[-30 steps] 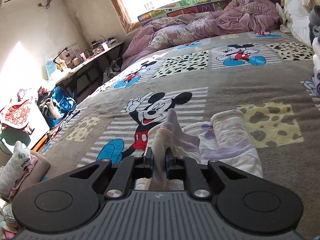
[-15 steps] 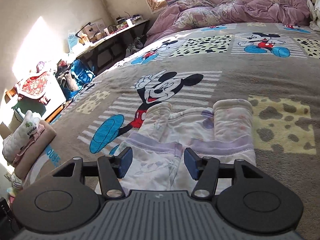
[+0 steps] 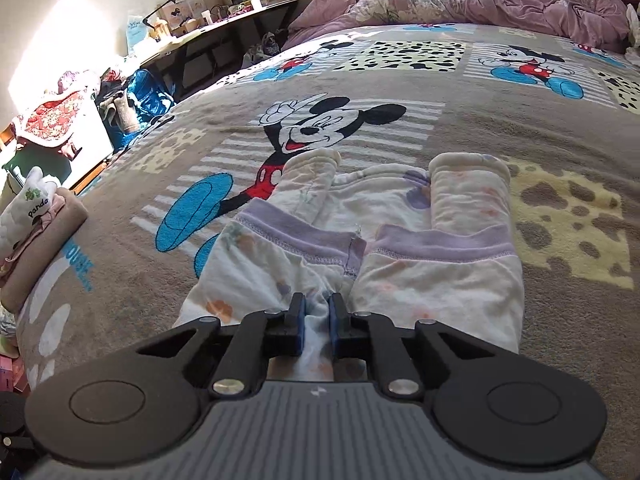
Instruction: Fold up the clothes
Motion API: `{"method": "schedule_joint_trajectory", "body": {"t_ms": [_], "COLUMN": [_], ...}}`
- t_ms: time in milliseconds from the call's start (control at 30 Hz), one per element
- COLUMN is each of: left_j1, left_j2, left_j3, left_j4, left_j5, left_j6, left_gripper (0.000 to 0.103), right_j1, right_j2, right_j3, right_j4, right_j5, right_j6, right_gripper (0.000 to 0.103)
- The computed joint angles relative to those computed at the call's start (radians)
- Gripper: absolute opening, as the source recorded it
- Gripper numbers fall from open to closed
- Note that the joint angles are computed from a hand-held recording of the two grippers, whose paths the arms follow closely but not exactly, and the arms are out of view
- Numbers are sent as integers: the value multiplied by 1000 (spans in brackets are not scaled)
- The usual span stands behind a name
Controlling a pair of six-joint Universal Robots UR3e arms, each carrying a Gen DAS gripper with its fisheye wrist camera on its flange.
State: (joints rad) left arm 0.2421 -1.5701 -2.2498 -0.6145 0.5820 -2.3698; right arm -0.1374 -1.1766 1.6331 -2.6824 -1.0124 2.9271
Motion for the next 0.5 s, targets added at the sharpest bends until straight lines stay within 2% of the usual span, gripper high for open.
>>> {"method": "schedule_joint_trajectory", "body": {"t_ms": [100, 267, 500], "left_j1": [4, 19, 55], "left_j2": [0, 13, 51], "left_j3": [4, 5, 28], "left_j4": [-15, -67, -252], "left_j5": [3, 0, -15], "left_j6": [4, 32, 151], "left_gripper": [65, 65, 65], "right_j1": [4, -20, 50], "right_j2": [-17, -82, 1], "right_j3": [47, 107, 61], "right_j4": [-93, -240, -324], "right_j5": [0, 68, -73], "right_j6": [27, 128, 205], "right_gripper": [9, 9, 9]}}
